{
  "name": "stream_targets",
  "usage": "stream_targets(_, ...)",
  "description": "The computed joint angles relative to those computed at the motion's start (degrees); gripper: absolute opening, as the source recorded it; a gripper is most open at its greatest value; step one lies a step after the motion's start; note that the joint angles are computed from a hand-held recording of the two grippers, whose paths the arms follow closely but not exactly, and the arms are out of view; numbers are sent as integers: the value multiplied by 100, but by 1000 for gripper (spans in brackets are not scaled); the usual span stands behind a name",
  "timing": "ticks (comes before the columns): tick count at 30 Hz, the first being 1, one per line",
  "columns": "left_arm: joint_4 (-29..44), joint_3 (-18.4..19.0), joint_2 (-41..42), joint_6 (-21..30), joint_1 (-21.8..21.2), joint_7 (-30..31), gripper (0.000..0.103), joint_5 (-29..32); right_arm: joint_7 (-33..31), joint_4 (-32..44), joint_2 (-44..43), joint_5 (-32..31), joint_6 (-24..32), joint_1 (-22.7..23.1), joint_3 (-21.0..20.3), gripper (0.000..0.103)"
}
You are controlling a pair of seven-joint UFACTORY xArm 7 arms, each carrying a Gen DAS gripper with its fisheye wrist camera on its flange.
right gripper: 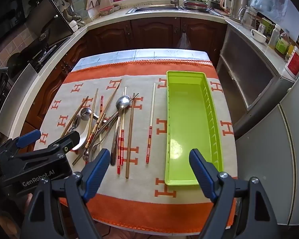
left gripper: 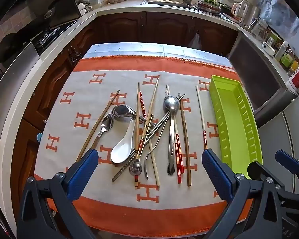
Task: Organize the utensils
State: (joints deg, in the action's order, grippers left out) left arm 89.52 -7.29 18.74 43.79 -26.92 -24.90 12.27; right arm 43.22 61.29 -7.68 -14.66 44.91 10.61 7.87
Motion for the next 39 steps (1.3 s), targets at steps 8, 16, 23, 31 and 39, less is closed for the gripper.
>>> stream_targets(8,18,8,-66,-41,148,285,101,-127,86,8,66,-41,-19,3,-1,81)
stream_targets(16,-95,98,-137,-139,-53,-299,99,442,-138,36,106,231,-73,11,-63,81)
stream_targets(23,-133,88,-170,-176,-72,-411,99,585,-120,63,131,237,-84,18,-52,81)
stream_targets(31,-139,62,-182,-177,-49,-394,97,567,-232,46,121,360,-122,14,-80,81)
stream_targets(39,-127,52,-185,-185,-40,-316,94,521,-225,66,133,370,-117,10,-71,81)
